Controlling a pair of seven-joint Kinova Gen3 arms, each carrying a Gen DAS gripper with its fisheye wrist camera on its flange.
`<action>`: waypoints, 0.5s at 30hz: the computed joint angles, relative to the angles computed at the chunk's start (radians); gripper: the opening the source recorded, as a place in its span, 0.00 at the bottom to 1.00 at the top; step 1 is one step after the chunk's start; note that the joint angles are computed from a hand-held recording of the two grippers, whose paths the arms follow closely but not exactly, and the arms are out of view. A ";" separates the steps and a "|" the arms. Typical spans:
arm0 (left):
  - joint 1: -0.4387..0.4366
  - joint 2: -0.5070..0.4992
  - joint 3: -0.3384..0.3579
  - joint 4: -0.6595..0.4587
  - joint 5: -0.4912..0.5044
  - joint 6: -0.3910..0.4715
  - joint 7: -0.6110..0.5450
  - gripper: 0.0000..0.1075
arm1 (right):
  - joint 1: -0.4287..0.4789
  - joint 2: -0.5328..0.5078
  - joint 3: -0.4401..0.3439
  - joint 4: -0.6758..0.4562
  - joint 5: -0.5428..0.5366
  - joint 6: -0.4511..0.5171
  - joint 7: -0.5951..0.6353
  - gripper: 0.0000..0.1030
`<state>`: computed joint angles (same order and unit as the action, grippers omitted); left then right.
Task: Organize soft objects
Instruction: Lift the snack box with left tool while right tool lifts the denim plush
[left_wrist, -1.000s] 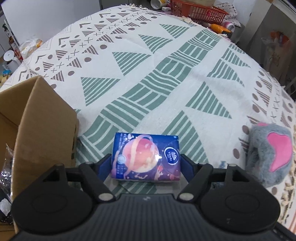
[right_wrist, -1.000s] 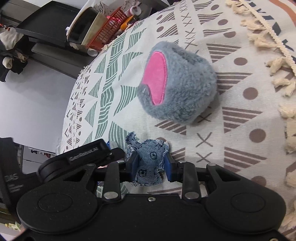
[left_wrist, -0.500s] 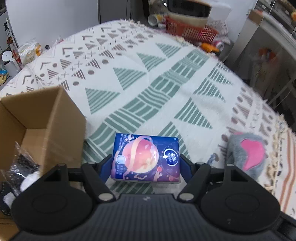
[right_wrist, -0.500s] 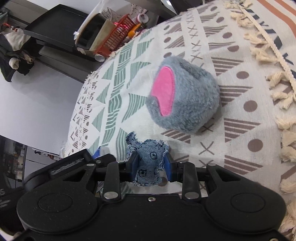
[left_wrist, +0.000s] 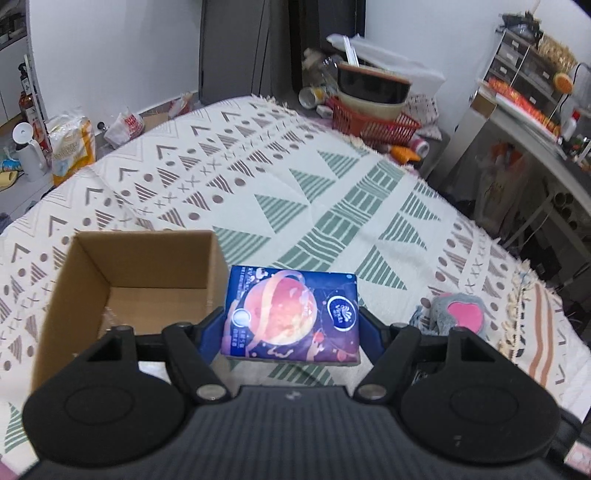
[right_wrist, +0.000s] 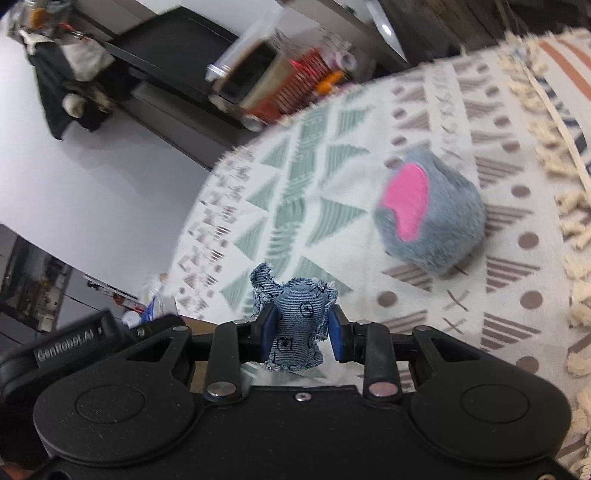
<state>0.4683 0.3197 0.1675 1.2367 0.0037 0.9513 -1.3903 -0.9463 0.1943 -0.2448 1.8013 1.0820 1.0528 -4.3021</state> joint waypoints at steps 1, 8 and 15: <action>-0.012 -0.013 0.001 0.009 0.010 -0.003 -0.011 0.67 | 0.000 0.005 -0.007 -0.017 -0.005 0.021 0.019 0.29; -0.078 -0.073 -0.006 0.045 0.051 -0.010 -0.054 0.67 | -0.037 0.035 0.005 -0.084 -0.008 0.085 0.102 0.29; -0.137 -0.118 -0.018 0.083 0.070 -0.018 -0.085 0.67 | -0.075 0.062 0.016 -0.136 0.019 0.115 0.141 0.29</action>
<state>0.3315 0.2021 0.1499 1.3198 0.0735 0.9338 -1.4757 -1.0210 0.2558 -0.2286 1.6652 1.1005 1.1680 -4.1607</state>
